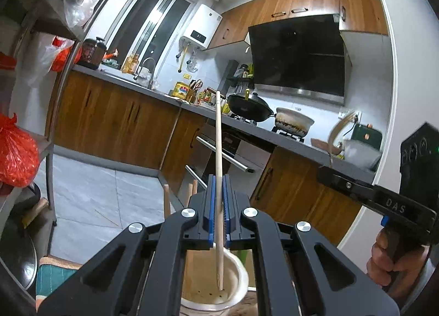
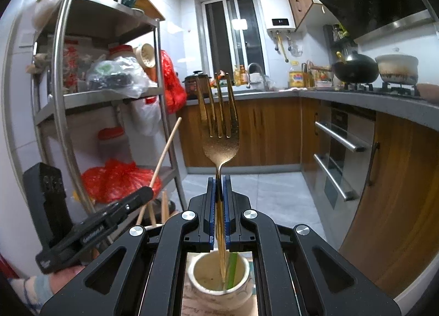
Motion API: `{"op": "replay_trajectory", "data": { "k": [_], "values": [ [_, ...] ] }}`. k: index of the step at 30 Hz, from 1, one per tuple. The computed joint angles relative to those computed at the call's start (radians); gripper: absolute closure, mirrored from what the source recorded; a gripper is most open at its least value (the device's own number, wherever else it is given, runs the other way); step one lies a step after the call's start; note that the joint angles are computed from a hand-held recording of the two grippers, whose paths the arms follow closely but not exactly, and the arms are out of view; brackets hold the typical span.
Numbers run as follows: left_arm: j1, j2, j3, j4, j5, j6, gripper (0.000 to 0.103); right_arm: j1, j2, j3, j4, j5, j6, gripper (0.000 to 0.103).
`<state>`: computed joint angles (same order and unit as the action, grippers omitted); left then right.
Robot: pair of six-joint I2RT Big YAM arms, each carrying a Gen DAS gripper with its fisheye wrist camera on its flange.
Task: Organize utensils
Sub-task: 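Lift the chopstick with the left tool while the right tool lifts the gold fork, then drop chopstick in tall holder with left tool while right drops gold fork in short holder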
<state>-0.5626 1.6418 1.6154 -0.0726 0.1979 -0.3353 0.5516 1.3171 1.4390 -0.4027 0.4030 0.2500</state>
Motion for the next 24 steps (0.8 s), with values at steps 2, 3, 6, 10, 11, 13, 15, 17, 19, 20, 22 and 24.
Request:
{"op": "replay_trajectory", "data": {
  "k": [2, 3, 6, 10, 11, 13, 15, 17, 19, 20, 22, 24],
  "values": [
    [-0.008, -0.001, -0.013, 0.004, -0.011, 0.034, 0.098, -0.009, 0.010, -0.007, 0.001, -0.011, 0.018, 0.097],
    [-0.012, -0.002, -0.021, 0.003, -0.012, 0.056, 0.098, -0.012, 0.012, -0.011, 0.000, -0.019, 0.027, 0.097],
    [-0.019, -0.002, -0.034, -0.016, -0.023, 0.102, 0.098, -0.026, 0.022, -0.033, 0.010, -0.051, 0.069, 0.097],
    [-0.019, -0.013, -0.057, -0.039, -0.016, 0.129, 0.098, -0.039, 0.036, -0.055, 0.005, -0.070, 0.113, 0.097],
    [-0.021, -0.019, -0.064, -0.052, -0.021, 0.145, 0.098, -0.040, 0.038, -0.059, 0.002, -0.071, 0.119, 0.097],
    [-0.024, -0.028, -0.071, -0.068, -0.021, 0.169, 0.098, -0.043, 0.042, -0.066, -0.006, -0.075, 0.132, 0.097],
    [-0.033, -0.038, -0.081, -0.079, -0.042, 0.203, 0.098, -0.045, 0.045, -0.070, -0.010, -0.076, 0.140, 0.097],
    [-0.036, -0.041, -0.082, -0.090, -0.033, 0.212, 0.098, -0.046, 0.050, -0.071, -0.019, -0.077, 0.152, 0.097],
    [-0.039, -0.041, -0.079, -0.098, -0.043, 0.222, 0.097, -0.046, 0.051, -0.074, -0.027, -0.076, 0.163, 0.097],
    [-0.039, -0.040, -0.075, -0.105, -0.039, 0.222, 0.096, -0.048, 0.050, -0.079, -0.026, -0.076, 0.167, 0.097],
    [-0.038, -0.040, -0.072, -0.110, -0.037, 0.223, 0.092, -0.048, 0.048, -0.084, -0.026, -0.071, 0.172, 0.097],
    [-0.039, -0.042, -0.069, -0.118, -0.044, 0.227, 0.075, -0.049, 0.050, -0.081, -0.035, -0.067, 0.176, 0.097]
  ]
}}
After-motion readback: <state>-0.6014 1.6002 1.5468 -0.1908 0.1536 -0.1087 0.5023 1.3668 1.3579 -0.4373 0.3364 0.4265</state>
